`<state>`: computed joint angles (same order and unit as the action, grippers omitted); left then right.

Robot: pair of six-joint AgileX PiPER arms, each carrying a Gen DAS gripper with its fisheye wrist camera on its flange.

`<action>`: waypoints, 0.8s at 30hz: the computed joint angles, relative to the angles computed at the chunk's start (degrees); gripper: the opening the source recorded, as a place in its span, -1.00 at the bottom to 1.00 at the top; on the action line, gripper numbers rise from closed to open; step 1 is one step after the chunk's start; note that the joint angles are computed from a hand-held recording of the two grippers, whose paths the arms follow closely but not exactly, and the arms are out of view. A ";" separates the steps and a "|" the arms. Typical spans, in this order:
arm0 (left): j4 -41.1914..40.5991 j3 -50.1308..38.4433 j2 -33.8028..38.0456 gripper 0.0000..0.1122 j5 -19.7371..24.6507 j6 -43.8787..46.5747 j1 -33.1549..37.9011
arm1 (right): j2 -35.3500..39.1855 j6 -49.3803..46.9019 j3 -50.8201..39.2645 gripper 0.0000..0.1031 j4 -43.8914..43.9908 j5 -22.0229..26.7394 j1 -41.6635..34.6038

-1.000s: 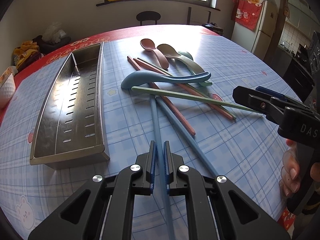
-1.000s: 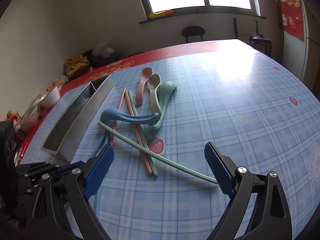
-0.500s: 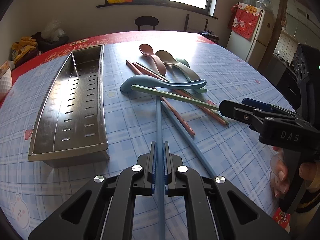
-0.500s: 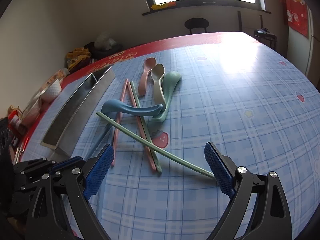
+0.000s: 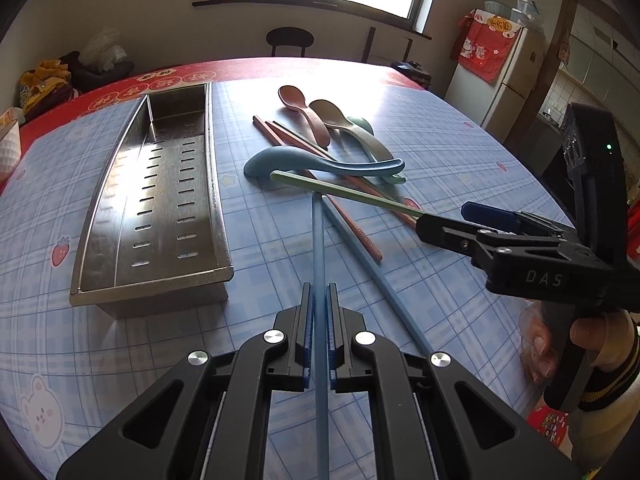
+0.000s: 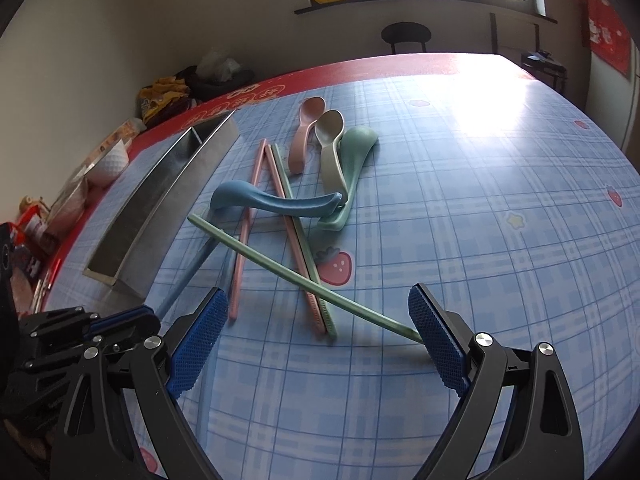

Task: Organize utensils
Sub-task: 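Lift the blue chopstick off the pile with the left gripper, then grasp a green chopstick with the right gripper while the left gripper holds the blue chopstick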

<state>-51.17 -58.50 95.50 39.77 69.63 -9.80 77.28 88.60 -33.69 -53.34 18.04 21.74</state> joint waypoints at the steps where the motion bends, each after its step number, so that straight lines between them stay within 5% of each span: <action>1: -0.48 0.29 -0.51 -0.90 0.75 0.75 0.79 | 0.44 -1.25 -0.74 0.72 0.87 1.28 1.02; 13: -3.74 2.08 -2.53 -0.90 7.76 6.03 8.82 | 3.69 -9.41 -7.33 0.69 11.28 11.07 11.35; 15: -3.94 1.98 -2.22 -0.90 8.32 6.53 9.64 | 4.89 -8.92 -8.04 0.38 12.07 12.05 13.09; 24: -6.05 0.95 -2.07 -0.90 11.56 8.78 13.07 | 6.32 -5.46 -8.82 -0.16 12.05 14.05 17.16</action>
